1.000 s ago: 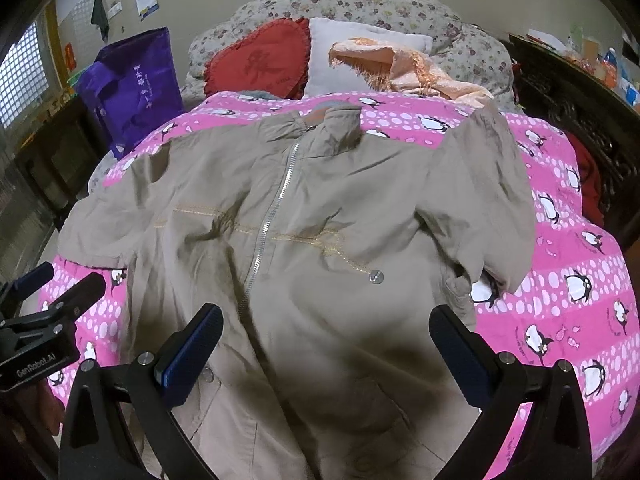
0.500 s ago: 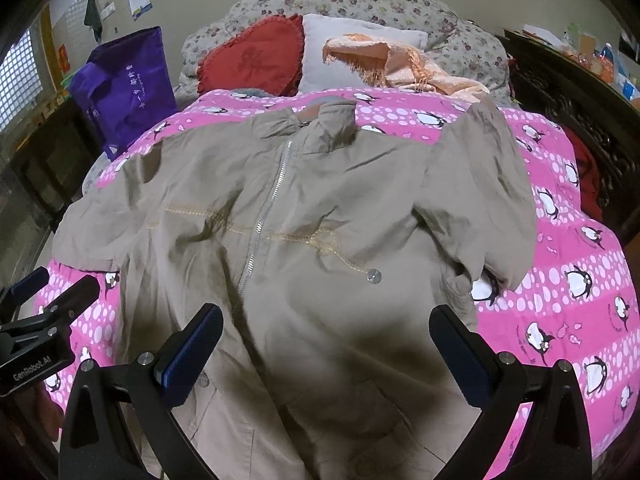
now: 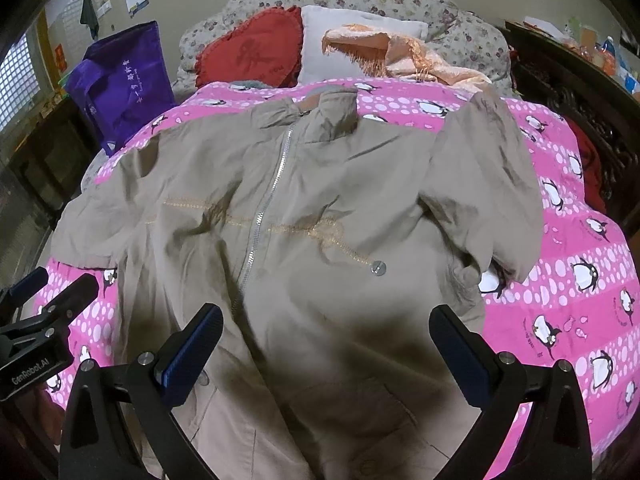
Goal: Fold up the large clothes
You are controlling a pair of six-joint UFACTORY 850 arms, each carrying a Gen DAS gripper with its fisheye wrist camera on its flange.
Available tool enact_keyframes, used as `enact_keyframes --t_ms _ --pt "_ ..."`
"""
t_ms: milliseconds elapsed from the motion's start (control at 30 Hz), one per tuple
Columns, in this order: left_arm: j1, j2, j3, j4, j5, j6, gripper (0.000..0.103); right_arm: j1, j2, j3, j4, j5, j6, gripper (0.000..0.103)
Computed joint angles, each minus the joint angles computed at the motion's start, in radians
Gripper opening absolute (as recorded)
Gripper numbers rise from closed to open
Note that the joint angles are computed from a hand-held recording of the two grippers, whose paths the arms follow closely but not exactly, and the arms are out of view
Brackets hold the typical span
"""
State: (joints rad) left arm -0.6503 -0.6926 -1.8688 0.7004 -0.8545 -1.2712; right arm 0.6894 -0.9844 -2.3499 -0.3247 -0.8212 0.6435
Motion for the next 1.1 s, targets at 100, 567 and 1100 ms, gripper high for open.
enact_keyframes --t_ms 100,567,1100 --pt "0.004 -0.001 0.000 -0.008 0.000 0.008 0.103 0.001 -0.008 -0.012 0.002 -0.008 -0.007 0.103" --pt "0.007 -0.003 0.000 -0.014 0.001 0.010 0.103 0.001 -0.031 -0.048 0.016 -0.028 -0.018 0.103" --pt "0.034 0.028 0.059 -0.006 0.008 -0.019 0.103 0.009 -0.121 -0.192 0.059 -0.085 -0.086 0.103"
